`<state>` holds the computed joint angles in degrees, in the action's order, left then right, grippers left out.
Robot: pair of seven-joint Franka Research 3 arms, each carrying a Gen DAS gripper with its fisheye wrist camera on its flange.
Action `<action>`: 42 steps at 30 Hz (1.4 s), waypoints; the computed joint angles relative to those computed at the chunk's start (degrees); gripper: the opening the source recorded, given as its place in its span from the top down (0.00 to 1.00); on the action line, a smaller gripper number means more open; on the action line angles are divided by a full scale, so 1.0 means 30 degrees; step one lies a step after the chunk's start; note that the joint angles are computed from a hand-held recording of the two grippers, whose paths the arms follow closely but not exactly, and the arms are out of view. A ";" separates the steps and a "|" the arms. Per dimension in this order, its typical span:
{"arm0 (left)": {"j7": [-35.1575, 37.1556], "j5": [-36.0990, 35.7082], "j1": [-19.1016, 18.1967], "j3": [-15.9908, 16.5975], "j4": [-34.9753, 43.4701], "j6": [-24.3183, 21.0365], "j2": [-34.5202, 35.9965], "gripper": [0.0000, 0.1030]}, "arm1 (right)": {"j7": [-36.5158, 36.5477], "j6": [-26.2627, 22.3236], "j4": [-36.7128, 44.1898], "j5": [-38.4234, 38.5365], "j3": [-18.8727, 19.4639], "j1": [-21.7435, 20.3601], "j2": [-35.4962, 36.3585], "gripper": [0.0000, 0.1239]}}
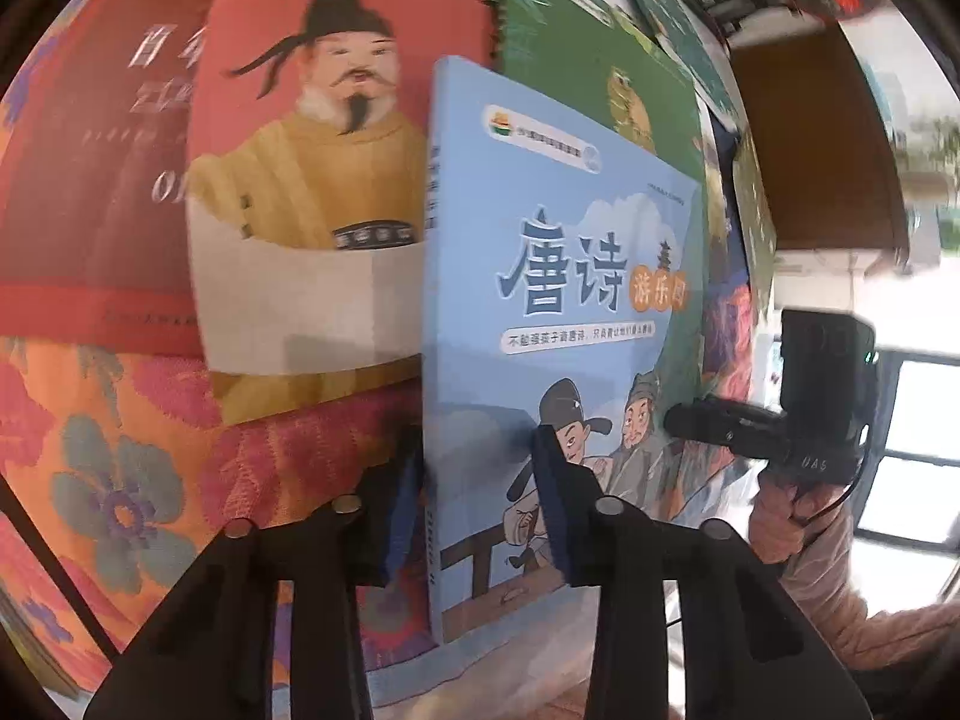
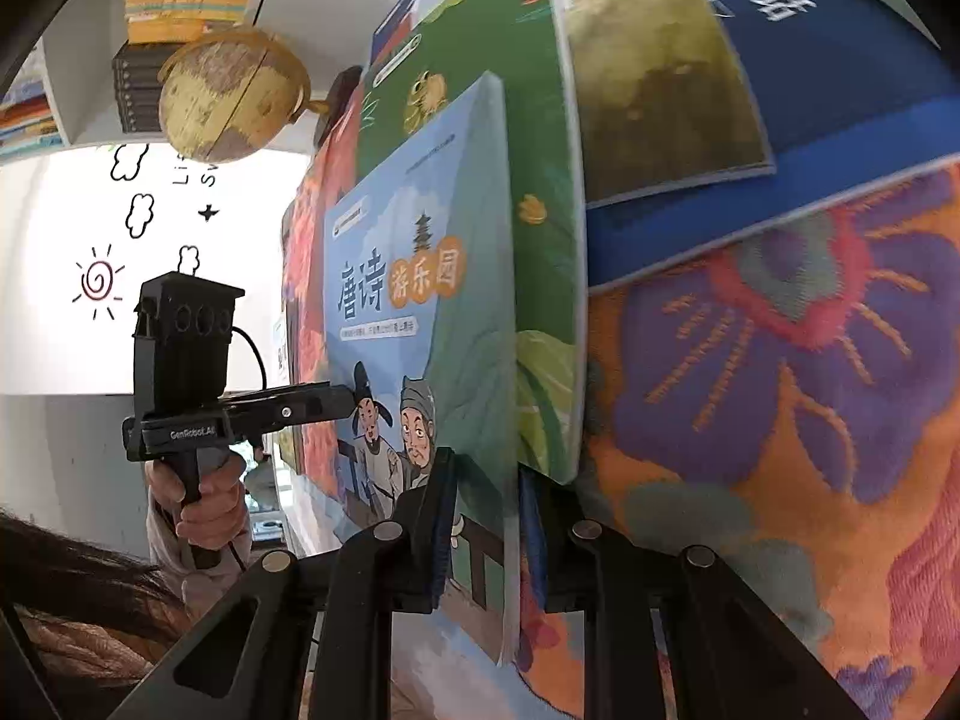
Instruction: Organize books
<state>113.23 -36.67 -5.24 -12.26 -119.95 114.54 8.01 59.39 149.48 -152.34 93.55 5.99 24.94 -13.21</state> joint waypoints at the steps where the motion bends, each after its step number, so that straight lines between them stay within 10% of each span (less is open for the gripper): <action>1: -0.0169 -0.0255 0.0103 0.0074 -0.0115 -0.0043 -0.0043 0.71 | 0.0291 0.0109 0.0019 -0.0177 0.0069 0.0040 -0.0045 0.85; 18: 0.0492 0.1871 -0.1587 0.0513 -0.3102 0.2790 -0.3794 0.74 | 1.1922 0.3444 0.0677 -1.3098 0.1754 0.1815 -0.1060 0.86; 42: 0.2336 0.1484 -0.1292 0.1764 -0.4096 0.3428 -0.5204 0.74 | 1.5140 0.3496 0.2595 -1.8584 0.1587 0.2794 0.0214 0.87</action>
<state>120.24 -32.22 -9.12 -6.97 -132.24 124.82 -7.60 104.81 159.97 -144.55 37.79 10.75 33.32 -12.57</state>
